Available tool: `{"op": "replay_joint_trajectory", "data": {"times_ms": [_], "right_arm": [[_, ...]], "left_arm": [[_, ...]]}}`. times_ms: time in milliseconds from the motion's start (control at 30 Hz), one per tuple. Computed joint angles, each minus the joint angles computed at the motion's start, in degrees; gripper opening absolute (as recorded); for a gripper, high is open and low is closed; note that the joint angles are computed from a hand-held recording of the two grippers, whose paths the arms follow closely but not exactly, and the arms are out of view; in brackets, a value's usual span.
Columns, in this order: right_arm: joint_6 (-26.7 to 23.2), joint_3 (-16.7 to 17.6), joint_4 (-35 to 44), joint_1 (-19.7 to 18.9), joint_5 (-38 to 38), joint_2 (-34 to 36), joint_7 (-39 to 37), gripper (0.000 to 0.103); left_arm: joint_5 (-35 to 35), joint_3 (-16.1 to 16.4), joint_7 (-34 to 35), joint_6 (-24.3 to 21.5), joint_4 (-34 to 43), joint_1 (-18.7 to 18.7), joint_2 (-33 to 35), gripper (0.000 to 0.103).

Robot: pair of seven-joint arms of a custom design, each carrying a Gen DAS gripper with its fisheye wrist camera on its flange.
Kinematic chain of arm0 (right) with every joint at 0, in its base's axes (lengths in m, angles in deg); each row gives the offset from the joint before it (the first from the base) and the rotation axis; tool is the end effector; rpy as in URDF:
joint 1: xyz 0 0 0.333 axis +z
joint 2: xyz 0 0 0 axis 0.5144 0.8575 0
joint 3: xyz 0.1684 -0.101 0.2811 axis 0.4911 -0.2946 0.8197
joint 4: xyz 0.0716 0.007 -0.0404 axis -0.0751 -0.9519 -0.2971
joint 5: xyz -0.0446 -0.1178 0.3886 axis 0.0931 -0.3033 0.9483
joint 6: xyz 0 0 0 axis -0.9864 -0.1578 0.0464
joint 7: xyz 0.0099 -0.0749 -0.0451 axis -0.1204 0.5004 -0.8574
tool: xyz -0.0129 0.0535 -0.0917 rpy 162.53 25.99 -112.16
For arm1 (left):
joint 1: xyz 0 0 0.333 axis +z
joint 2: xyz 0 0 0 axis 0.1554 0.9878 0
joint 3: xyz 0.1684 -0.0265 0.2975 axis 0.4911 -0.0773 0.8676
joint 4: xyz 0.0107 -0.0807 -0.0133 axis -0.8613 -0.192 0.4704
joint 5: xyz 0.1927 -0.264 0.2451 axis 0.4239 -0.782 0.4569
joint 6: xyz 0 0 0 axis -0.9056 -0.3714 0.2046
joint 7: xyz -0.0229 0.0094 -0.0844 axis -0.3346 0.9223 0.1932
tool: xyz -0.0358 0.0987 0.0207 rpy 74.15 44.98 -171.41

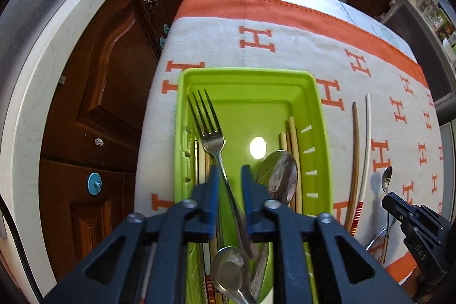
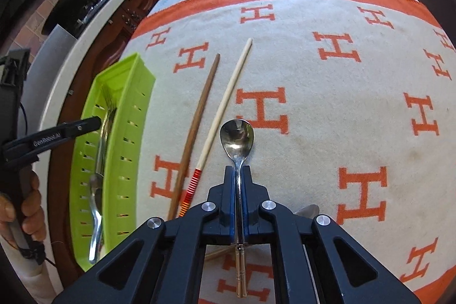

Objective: Organize utensils
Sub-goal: 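Carry the held fork and spoon over the green tray, then lower the fork and spoon into the tray and open both grippers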

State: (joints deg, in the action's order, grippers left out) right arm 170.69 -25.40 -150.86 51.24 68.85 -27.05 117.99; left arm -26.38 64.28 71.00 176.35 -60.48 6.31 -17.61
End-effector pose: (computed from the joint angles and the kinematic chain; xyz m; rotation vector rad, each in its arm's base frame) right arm 0.5313 0.2667 0.3763 -1.5510 2.2516 -0.1493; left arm 0.6443 -0.1042 0.4380 -1.7802 2.4079 -0.4346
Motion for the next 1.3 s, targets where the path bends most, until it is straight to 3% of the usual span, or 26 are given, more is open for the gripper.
{"op": "replay_joint_trajectory", "data": {"times_ms": [67, 300, 367, 600, 733, 967, 1133, 1300], "right_arm": [[0.99, 0.16, -0.37, -0.27, 0.86, -0.91, -0.52, 0.004], [4.10, 1.43, -0.49, -0.73, 7.98, -3.52, -5.63, 0.004], [4.37, 1.67, -0.16, -0.47, 9.61, -3.97, -6.66, 0.004], [4.31, 2.11, 1.77, 0.61, 11.93, -4.24, -8.95, 0.004], [4.11, 2.58, 3.39, 1.19, 13.73, -3.76, -11.03, 0.004], [0.82, 3.48, 11.42, 1.93, 15.83, 0.57, -14.61, 0.004], [-3.12, 3.68, 20.89, 2.68, 13.58, 7.58, -14.15, 0.004], [-7.96, 3.14, 30.23, 3.45, 11.60, 15.80, -11.82, 0.004]], "left_arm": [[-1.11, -0.06, 0.42, 0.41, -0.59, 0.36, -0.78, 0.032], [-4.13, 0.14, 1.39, 3.45, -5.15, 1.43, -5.92, 0.035], [-3.61, 0.30, 0.64, 5.59, -7.60, 1.43, -8.20, 0.045], [-7.03, 0.54, 2.37, 9.94, -14.67, 1.93, -15.34, 0.056], [-6.46, 0.72, 1.69, 13.16, -17.89, 2.37, -18.43, 0.071], [-2.27, 0.72, -1.82, 18.11, -20.11, 4.16, -20.56, 0.082], [3.71, 0.16, -6.81, 19.44, -20.10, 5.93, -19.70, 0.084], [5.52, 0.59, -8.62, 19.45, -19.57, 6.23, -18.24, 0.084]]}}
